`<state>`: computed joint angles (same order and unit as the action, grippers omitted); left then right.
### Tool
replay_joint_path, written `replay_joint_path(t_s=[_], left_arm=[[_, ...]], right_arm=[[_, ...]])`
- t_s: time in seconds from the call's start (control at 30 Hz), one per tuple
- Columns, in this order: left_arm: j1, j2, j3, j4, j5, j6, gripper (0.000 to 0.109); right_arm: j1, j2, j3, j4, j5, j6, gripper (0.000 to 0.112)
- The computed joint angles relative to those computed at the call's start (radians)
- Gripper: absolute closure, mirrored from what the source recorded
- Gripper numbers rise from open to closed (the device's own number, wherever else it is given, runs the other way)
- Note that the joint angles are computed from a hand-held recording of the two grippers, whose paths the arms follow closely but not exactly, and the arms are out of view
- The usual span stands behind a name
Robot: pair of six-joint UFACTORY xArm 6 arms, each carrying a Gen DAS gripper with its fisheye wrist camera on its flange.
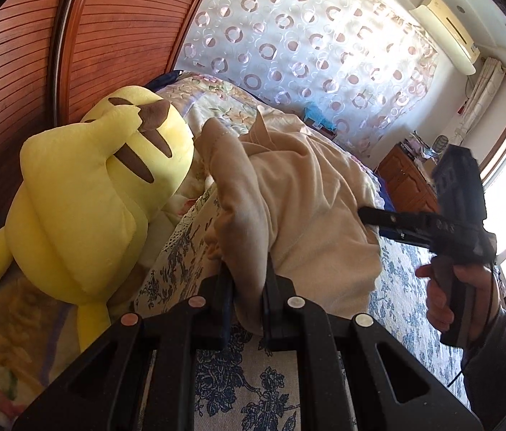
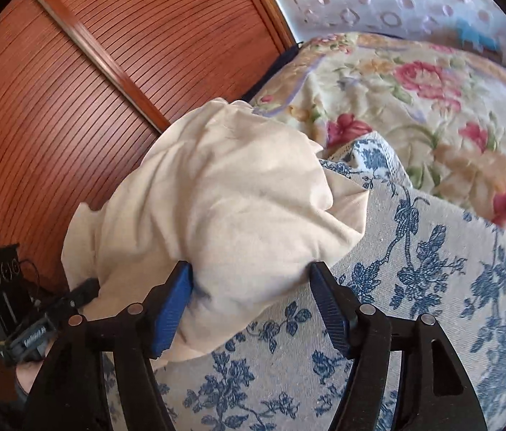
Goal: Fold small clothes
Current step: 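Carry the folded shirt beside the yellow plush toy and lower it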
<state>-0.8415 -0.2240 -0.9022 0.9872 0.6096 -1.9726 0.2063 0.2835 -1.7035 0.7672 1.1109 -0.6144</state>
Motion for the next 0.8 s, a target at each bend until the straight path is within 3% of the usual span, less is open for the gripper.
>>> replay_joint_path(t_s=[0.2,0.23,0.27,0.3,0.43,0.5,0.57,0.7,0.73,0.8], left_arm=[[-0.014,-0.017,0.011,0.002,-0.003,-0.016,0.095],[-0.019,-0.018,0.01,0.003,0.003,-0.018,0.095],[-0.023,-0.016,0.008,0.003,0.007,-0.021,0.095],[-0.028,-0.015,0.006,0.001,0.012,-0.02,0.095],[-0.052,-0.012,-0.009,-0.005,0.085,-0.031,0.093],[-0.063,-0.02,-0.01,0.002,0.121,-0.033,0.086],[-0.093,-0.019,-0.029,0.0,0.211,-0.012,0.071],[-0.129,-0.046,-0.032,0.031,0.284,0.009,0.046],[-0.143,-0.048,-0.041,0.041,0.312,0.019,0.032],[-0.173,-0.044,-0.065,0.063,0.372,0.04,0.026]], right_arm=[[0.01,0.17,-0.193,0.062,0.012,0.038,0.042],[0.015,0.187,-0.213,0.063,0.002,0.033,0.058],[0.024,0.213,-0.253,0.059,0.004,0.026,0.089],[0.034,0.224,-0.264,0.06,-0.01,-0.003,0.093],[0.08,0.188,-0.239,-0.012,-0.109,-0.052,0.093],[0.113,0.149,-0.169,-0.106,-0.207,-0.055,0.084],[0.138,0.105,-0.08,-0.197,-0.331,-0.053,0.066],[0.129,0.047,0.021,-0.2,-0.401,-0.063,0.061],[0.13,0.019,0.064,-0.193,-0.424,-0.073,0.061],[0.128,-0.042,0.149,-0.177,-0.477,-0.101,0.06]])
